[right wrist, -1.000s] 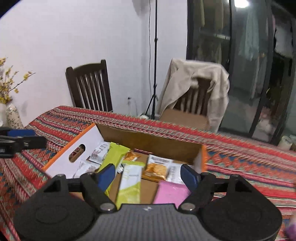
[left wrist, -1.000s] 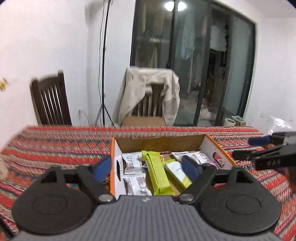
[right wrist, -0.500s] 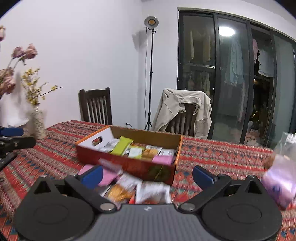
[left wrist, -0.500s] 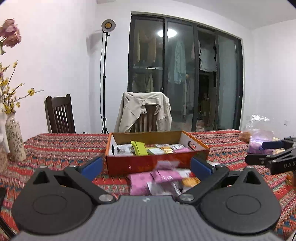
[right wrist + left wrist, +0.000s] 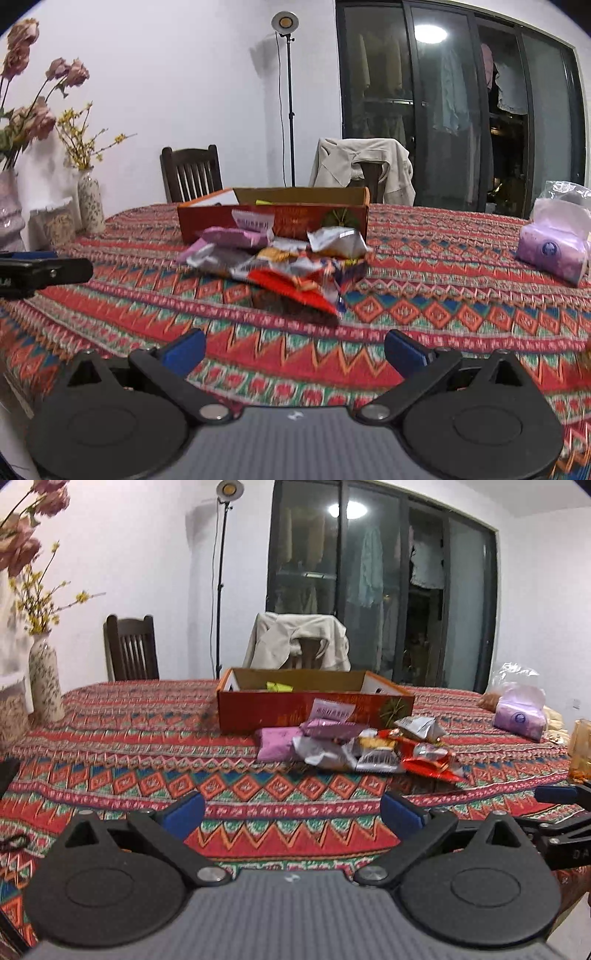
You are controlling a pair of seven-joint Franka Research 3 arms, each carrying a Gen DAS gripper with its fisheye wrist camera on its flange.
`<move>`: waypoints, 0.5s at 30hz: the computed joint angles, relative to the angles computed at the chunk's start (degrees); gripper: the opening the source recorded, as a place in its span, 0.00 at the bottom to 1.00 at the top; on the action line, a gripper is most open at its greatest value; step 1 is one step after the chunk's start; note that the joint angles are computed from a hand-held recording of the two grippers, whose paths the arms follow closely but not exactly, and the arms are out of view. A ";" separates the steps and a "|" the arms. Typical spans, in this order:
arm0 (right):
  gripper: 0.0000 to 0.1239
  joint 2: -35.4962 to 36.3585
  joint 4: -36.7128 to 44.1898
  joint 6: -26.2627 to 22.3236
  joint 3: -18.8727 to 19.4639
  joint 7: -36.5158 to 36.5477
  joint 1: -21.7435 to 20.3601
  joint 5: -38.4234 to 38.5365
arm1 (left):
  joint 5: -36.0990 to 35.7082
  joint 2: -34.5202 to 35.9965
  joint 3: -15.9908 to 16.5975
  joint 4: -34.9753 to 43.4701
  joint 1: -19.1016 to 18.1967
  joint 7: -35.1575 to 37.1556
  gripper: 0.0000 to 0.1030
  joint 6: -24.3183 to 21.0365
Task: Organize snacks
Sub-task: 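Withdraw both tools from the box back toward the snack pile, then grasp a pink packet with the left tool while the right tool grasps a white printed packet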
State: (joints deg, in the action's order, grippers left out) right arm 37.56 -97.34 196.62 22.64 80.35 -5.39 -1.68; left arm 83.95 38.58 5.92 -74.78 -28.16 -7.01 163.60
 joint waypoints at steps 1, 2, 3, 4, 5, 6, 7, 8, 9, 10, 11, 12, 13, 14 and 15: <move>0.83 -0.33 -0.62 0.34 -0.08 0.11 0.04 0.13 | -0.35 -0.05 -0.08 -0.05 0.15 0.21 1.00 -0.07; 0.83 -0.70 -1.08 0.65 -0.34 0.26 0.20 0.29 | -0.32 -0.10 -0.02 -0.15 0.10 0.01 1.00 -0.09; 0.83 -1.00 -1.34 1.01 -1.04 0.44 0.79 0.70 | -0.16 -0.15 0.07 -0.26 0.06 -0.33 1.00 0.00; 0.83 -1.25 -1.72 1.46 -1.41 0.62 1.04 0.80 | 0.06 -0.20 0.15 -0.38 0.06 -0.76 1.00 0.14; 0.83 -1.44 -1.88 1.56 -1.59 0.83 1.10 0.65 | 0.08 -0.15 0.11 -0.34 0.14 -0.88 1.00 0.24; 0.83 -1.66 -1.86 1.35 -2.15 0.99 1.54 0.79 | 0.10 -0.09 0.09 -0.29 0.23 -0.96 1.00 0.37; 0.83 -1.76 -1.73 1.12 -2.74 1.09 2.07 1.05 | -0.05 0.01 0.02 -0.25 0.36 -0.91 1.00 0.48; 0.83 -1.77 -1.70 0.85 -2.87 1.15 2.18 1.04 | -0.49 0.19 -0.14 -0.02 0.46 -0.46 1.00 0.42; 0.83 -1.66 -1.34 0.16 -2.66 1.18 1.95 0.84 | -0.77 0.36 -0.16 0.14 0.53 -0.21 1.00 0.55; 0.83 -1.56 -1.09 -0.43 -2.61 1.11 1.93 0.90 | -1.23 0.56 -0.24 0.37 0.64 0.33 1.00 0.68; 0.83 -1.41 -0.80 -0.78 -2.67 0.92 2.03 1.10 | -1.76 0.75 -0.29 0.58 0.74 0.99 1.00 0.85; 0.83 -1.21 -0.63 -0.48 -2.85 0.67 2.27 1.40 | -2.27 0.99 -0.28 0.86 0.78 1.57 1.00 1.02; 0.83 -1.00 -0.48 -0.07 -2.92 0.47 2.37 1.57 | -2.92 1.32 -0.28 1.25 0.87 2.27 1.00 1.22; 0.83 -0.75 -0.23 0.26 -3.00 0.40 2.52 1.73 | -3.89 1.74 -0.38 1.76 1.04 3.32 1.00 1.44; 0.83 -0.46 0.16 0.41 -2.99 0.51 2.58 1.95 | -5.02 2.23 -0.46 2.36 1.19 4.50 1.00 1.64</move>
